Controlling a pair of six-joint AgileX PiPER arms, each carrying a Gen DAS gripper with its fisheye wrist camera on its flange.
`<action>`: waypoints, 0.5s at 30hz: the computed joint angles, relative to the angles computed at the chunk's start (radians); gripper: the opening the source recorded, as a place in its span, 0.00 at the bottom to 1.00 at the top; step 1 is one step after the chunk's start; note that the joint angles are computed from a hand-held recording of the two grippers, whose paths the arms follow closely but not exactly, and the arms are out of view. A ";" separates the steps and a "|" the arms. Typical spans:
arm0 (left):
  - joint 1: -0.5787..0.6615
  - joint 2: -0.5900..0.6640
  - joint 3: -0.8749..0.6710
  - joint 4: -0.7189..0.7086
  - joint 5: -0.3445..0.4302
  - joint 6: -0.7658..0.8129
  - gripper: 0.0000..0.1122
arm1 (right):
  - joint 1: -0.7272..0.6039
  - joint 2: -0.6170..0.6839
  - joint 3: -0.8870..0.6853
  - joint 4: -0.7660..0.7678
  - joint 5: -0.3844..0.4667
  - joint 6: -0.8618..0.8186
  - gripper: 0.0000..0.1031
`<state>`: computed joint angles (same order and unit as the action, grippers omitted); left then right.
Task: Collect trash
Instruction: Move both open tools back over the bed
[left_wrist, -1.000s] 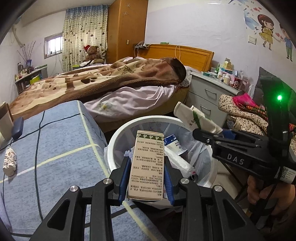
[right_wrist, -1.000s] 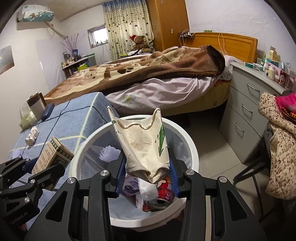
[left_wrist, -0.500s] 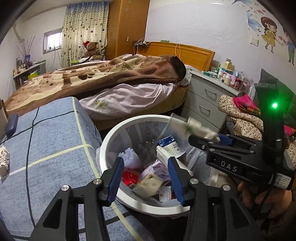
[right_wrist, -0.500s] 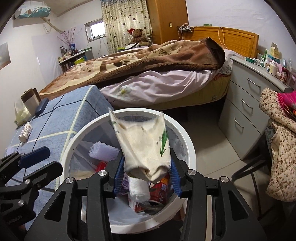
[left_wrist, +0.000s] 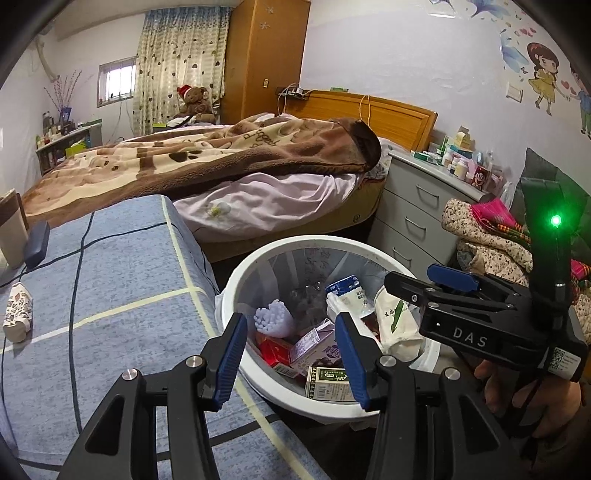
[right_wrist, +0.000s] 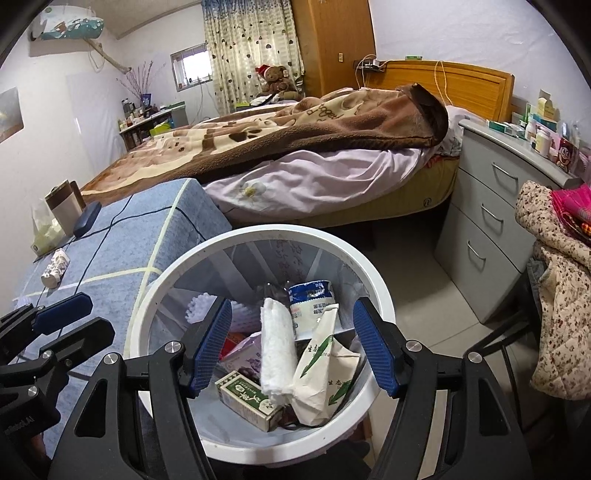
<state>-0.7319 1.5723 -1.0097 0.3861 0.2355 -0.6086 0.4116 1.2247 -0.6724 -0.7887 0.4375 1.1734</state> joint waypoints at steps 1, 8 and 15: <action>0.000 -0.009 0.007 0.020 0.001 -0.021 0.44 | 0.004 -0.002 0.001 -0.006 0.002 0.009 0.68; 0.005 -0.077 0.060 0.125 0.012 -0.130 0.44 | 0.056 -0.013 0.007 -0.071 0.027 0.096 0.68; 0.012 -0.171 0.128 0.246 0.041 -0.259 0.44 | 0.121 -0.032 0.015 -0.160 0.051 0.201 0.68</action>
<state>-0.7201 1.4017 -0.8813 0.6319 0.2761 -0.8676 0.5331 1.1928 -0.6574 -0.9492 0.4881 1.3747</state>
